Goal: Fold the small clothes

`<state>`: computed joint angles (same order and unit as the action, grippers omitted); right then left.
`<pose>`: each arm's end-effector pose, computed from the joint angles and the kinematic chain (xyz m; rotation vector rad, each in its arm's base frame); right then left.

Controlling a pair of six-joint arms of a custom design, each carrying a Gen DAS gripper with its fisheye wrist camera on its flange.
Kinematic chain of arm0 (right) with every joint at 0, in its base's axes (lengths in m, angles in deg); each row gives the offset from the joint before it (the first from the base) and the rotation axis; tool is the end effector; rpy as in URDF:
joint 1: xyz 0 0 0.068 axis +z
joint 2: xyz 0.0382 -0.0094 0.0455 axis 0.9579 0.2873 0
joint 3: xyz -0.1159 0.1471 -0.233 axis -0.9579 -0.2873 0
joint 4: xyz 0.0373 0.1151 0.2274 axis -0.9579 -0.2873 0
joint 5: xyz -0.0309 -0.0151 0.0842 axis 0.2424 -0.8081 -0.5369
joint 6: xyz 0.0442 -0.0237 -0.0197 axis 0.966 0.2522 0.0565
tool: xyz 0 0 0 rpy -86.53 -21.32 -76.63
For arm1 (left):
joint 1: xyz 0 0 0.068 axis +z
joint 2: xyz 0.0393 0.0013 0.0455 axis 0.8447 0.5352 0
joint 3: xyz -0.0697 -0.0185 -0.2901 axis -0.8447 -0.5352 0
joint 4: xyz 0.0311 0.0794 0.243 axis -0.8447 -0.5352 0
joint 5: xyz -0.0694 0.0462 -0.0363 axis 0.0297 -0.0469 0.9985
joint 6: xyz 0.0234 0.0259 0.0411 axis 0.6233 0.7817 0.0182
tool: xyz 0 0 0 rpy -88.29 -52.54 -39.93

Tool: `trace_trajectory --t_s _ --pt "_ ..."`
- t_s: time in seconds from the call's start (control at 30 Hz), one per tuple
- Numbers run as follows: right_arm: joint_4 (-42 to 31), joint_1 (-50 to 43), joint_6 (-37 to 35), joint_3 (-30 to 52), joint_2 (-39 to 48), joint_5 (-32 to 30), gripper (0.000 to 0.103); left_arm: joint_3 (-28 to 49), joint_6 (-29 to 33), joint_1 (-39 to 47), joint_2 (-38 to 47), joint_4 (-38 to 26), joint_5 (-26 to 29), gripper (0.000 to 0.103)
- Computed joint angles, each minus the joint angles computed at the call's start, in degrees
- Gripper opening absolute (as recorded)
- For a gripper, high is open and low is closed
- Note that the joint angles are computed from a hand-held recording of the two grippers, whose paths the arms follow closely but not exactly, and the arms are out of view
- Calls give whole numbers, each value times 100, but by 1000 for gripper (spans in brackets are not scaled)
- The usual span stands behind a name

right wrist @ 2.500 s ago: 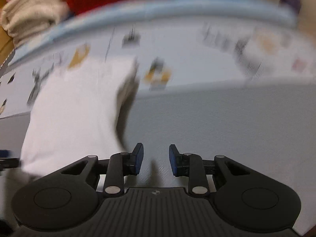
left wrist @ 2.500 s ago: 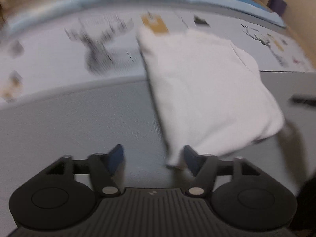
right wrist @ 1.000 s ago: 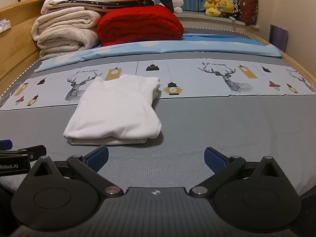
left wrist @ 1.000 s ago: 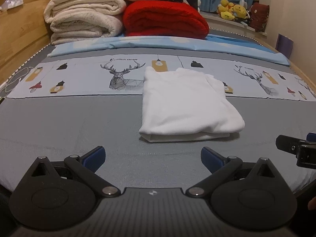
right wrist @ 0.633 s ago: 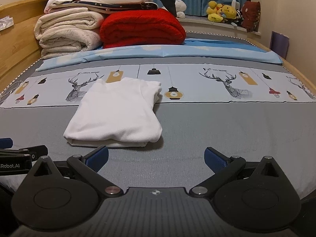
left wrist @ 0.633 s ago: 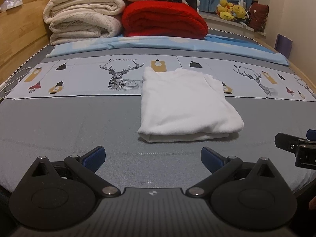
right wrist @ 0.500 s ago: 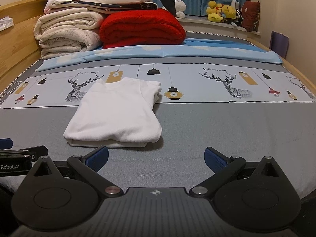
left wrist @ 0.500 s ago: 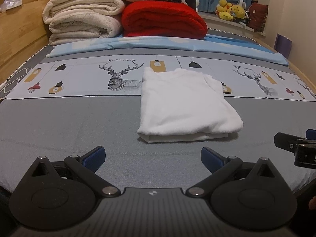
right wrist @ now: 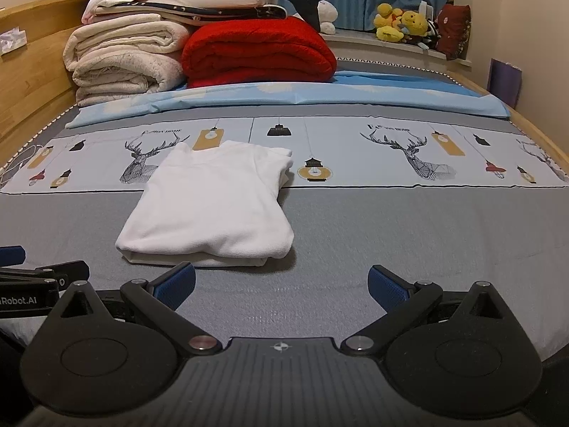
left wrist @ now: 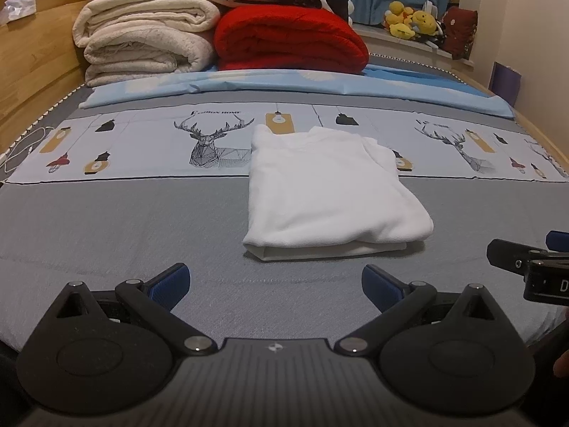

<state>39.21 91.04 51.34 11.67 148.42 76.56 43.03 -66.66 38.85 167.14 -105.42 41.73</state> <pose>0.3395 0.1148 0.2357 -0.4887 2.2258 0.3300 0.2608 -0.0704 0.2230 -0.4775 2.2994 0.2096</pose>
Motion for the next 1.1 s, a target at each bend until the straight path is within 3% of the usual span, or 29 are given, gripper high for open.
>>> trace_trajectory --t_s 1.1 --pt "-39 33 -20 54 -22 -69 102 -3 137 -42 97 173 51 103"
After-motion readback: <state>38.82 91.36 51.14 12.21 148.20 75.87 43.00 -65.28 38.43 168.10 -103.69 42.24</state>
